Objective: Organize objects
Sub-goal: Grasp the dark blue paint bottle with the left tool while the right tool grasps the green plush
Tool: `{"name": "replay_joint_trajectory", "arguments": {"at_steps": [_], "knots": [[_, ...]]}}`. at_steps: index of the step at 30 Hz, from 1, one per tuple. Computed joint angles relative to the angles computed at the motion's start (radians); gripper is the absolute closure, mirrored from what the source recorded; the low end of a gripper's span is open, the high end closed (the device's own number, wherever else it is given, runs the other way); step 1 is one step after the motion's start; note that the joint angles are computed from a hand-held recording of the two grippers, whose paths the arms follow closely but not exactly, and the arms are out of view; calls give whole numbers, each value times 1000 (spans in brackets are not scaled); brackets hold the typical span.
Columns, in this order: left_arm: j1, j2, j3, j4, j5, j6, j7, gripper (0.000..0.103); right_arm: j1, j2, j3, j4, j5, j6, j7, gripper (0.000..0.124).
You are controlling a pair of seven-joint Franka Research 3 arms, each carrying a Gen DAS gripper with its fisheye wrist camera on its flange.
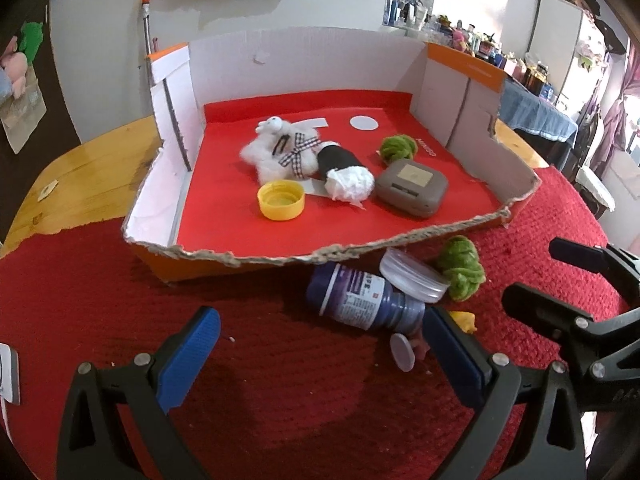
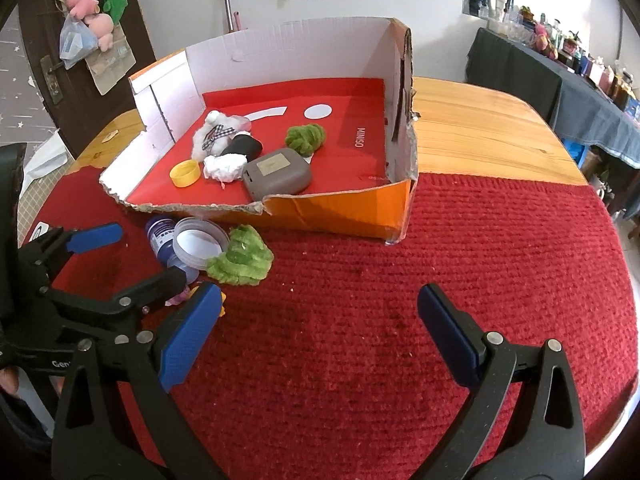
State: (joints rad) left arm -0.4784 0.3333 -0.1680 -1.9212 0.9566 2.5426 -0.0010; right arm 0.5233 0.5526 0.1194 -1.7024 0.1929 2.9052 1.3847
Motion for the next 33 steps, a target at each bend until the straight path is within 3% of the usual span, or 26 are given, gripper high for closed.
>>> {"name": "replay_joint_trajectory", "arguments": {"at_steps": [14, 28, 33], "knots": [[24, -31, 6, -58, 14, 35, -50, 0, -29, 79, 59, 117, 48, -80, -77, 28], [27, -29, -4, -57, 15, -2, -75, 7, -48, 136, 102, 216, 153, -164, -173, 67], [28, -48, -3, -83, 26, 4, -92, 14, -47, 134, 86, 213, 175, -155, -154, 71]]}}
